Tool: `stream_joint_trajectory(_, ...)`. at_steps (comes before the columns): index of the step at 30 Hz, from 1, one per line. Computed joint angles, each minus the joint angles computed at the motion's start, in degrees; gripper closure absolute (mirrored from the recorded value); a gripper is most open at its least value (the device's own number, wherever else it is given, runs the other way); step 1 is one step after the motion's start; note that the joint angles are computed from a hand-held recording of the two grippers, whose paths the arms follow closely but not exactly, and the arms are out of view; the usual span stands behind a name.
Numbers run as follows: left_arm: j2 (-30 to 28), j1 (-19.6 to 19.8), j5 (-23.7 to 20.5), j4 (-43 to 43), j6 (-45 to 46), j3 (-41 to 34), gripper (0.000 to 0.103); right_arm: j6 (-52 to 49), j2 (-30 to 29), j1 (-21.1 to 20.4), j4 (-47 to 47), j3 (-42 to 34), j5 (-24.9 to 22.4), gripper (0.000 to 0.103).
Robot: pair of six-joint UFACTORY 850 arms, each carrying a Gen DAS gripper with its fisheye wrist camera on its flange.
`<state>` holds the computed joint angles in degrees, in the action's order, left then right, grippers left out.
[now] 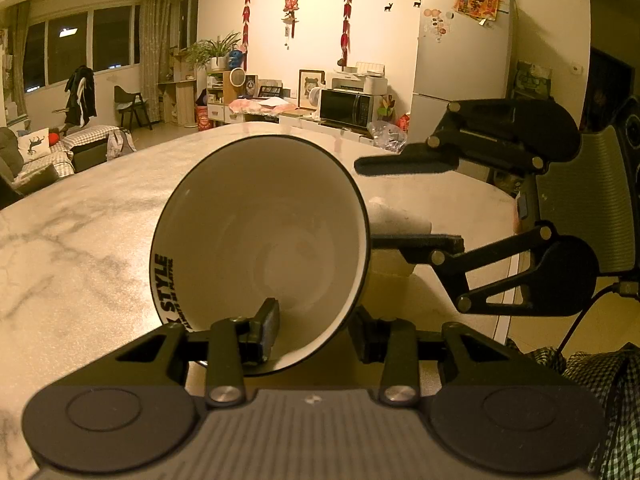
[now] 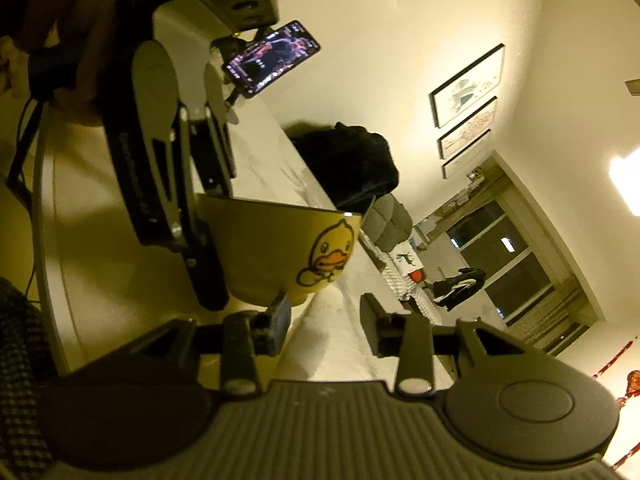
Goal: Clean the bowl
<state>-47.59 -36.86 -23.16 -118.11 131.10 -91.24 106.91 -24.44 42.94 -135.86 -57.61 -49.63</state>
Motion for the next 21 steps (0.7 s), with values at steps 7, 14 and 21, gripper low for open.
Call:
stream_joint_trajectory(7,0.2,0.2,-0.4,0.3,-0.2,0.4,0.064,8.5,1.2,-1.6,1.9,0.4,4.1,0.056)
stream_joint_trajectory(14,0.0,-0.1,0.2,0.8,-1.0,-0.3,0.063,27.3,1.4,-5.3,-4.6,-1.3,15.4,0.069)
stream_joint_trajectory(21,0.6,-0.5,0.7,-0.8,1.1,0.8,0.063,39.1,1.0,-7.1,-6.6,-3.1,16.1,0.087)
